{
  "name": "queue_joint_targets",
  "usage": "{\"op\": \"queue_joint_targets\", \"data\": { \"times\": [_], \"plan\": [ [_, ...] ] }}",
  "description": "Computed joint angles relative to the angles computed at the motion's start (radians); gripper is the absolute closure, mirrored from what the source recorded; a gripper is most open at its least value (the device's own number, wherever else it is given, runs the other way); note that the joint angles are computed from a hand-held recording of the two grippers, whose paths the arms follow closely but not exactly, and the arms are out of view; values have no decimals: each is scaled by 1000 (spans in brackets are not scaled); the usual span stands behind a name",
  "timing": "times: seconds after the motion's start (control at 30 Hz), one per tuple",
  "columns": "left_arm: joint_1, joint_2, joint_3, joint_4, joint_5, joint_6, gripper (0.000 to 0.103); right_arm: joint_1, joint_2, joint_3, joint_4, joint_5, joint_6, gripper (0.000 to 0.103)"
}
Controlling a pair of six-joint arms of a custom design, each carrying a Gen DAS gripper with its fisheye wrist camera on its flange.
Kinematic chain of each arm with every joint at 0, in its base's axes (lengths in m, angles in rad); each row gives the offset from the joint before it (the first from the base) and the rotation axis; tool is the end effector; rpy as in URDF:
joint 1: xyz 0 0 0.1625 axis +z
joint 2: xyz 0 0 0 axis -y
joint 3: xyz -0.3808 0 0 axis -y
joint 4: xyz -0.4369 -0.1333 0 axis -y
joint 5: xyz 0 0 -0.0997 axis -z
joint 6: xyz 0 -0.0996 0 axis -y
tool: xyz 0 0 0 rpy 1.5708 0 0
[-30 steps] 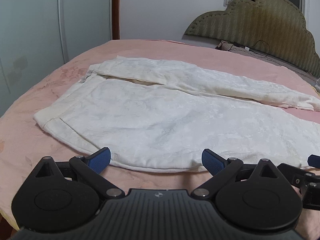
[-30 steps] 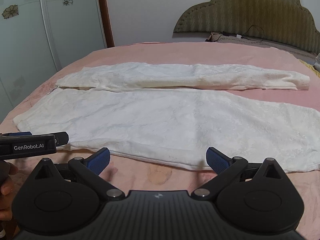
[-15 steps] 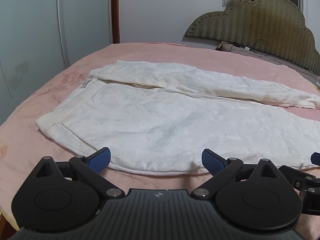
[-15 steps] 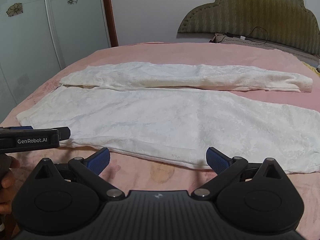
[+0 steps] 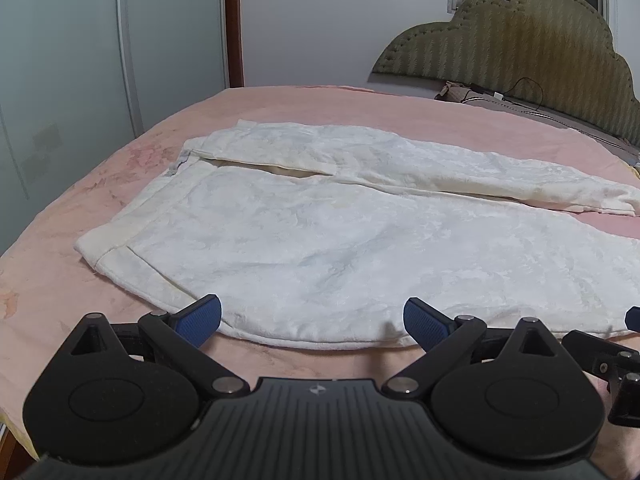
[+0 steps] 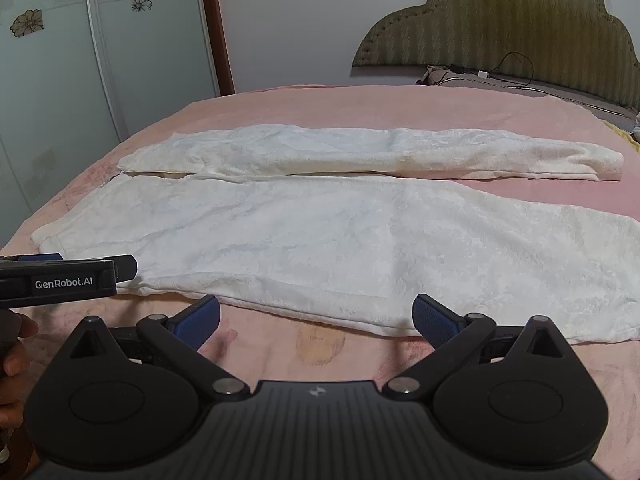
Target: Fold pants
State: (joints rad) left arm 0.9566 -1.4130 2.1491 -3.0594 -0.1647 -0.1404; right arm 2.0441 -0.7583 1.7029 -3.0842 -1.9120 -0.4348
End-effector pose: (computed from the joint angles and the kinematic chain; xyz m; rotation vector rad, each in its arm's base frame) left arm -0.0802 -0.5156 0.3015 -0.1589 1.8384 -1.1890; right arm 0.3931 -0.5482 0.0450 1.0644 -2.4916 0.7999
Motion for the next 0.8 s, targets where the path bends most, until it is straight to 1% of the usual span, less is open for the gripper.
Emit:
{"op": "queue_joint_targets", "data": {
  "times": [0.5,0.63,0.8],
  "plan": [
    [0,-2,0,7,0,-5,4,-2,-2,2,3,10,-2,0],
    [1,6,0,-34,1,31,4,-3,-4,3,2,12,-1,0],
    [-1,-1,3,-8,5,12,4,-2,-4,5,0,14,-2,0]
  ]
}}
